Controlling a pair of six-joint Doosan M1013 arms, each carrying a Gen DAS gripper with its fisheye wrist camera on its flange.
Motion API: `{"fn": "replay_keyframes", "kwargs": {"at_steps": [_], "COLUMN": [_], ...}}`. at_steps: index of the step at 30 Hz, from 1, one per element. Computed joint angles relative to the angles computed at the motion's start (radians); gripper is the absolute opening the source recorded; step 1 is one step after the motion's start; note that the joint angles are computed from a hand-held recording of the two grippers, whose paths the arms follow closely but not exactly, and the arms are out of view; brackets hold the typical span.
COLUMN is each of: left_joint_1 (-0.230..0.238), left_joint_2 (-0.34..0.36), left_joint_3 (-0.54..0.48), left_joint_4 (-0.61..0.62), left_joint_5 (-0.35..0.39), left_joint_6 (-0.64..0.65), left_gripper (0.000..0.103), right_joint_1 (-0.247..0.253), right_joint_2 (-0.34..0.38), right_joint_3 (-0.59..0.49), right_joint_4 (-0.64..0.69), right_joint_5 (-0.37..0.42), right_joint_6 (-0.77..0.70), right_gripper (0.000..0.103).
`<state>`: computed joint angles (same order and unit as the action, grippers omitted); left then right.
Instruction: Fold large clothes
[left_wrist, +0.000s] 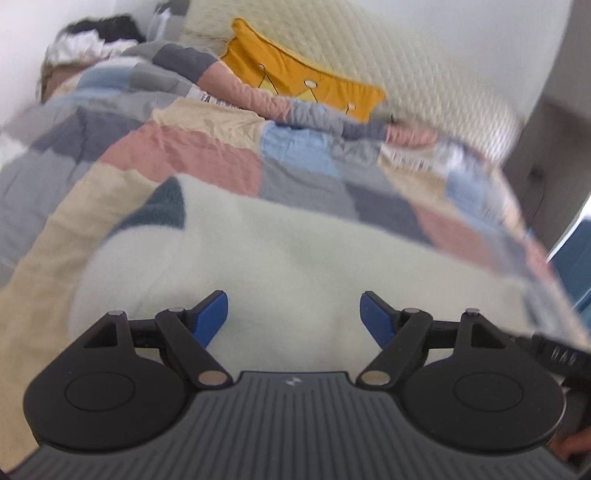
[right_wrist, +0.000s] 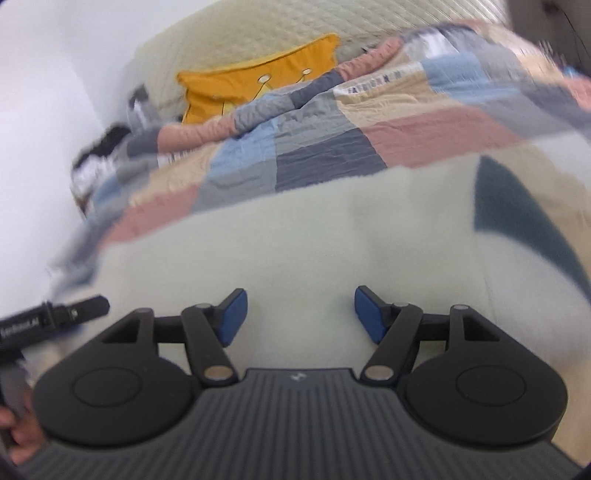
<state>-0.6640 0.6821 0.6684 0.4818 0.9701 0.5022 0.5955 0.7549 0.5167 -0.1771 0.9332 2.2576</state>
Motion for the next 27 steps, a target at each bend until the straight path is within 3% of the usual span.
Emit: {"fn": "replay_keyframes", "kwargs": {"at_steps": [4,10,12,15,16,18,22,27], "left_joint_1": [-0.001,0.005,0.017,0.043,0.053,0.067,0.08,0.093], "left_joint_2": [-0.065,-0.12,-0.12,-0.13,-0.137,-0.147,-0.156,-0.162], "left_joint_3": [0.084,0.185,0.202,0.256,0.284,0.328,0.379,0.419], "left_joint_4": [-0.026,-0.144,-0.196,-0.284,-0.318,-0.357,-0.344,-0.267], "left_joint_5": [-0.072,-0.125,-0.125,-0.198,-0.244,-0.313,-0.41,-0.487], "left_joint_6": [-0.104,-0.215,-0.254,-0.313,-0.346,-0.415,-0.531,-0.709], "left_gripper": [0.082,0.083,0.084,0.091,0.092,0.093,0.093,0.093], "right_joint_1": [0.001,-0.009,-0.008,-0.01,-0.013,-0.019,-0.024,-0.039], "right_joint_2": [-0.072,-0.097,-0.073,-0.03,-0.031,-0.034,-0.051,-0.103], "right_joint_3": [0.115,0.188,0.15,0.08,0.089,0.11,0.151,0.287], "right_joint_4": [0.128,0.464,0.471,0.468,0.48,0.513,0.483,0.429], "right_joint_5": [-0.101,-0.146,-0.083,0.015,0.005,-0.023,-0.092,-0.271], "right_joint_6": [-0.005,-0.043,-0.009,0.001,0.016,0.054,0.157,0.437], "right_gripper": [0.068,0.068,0.068,0.07,0.082,0.093,0.091,0.091]}}
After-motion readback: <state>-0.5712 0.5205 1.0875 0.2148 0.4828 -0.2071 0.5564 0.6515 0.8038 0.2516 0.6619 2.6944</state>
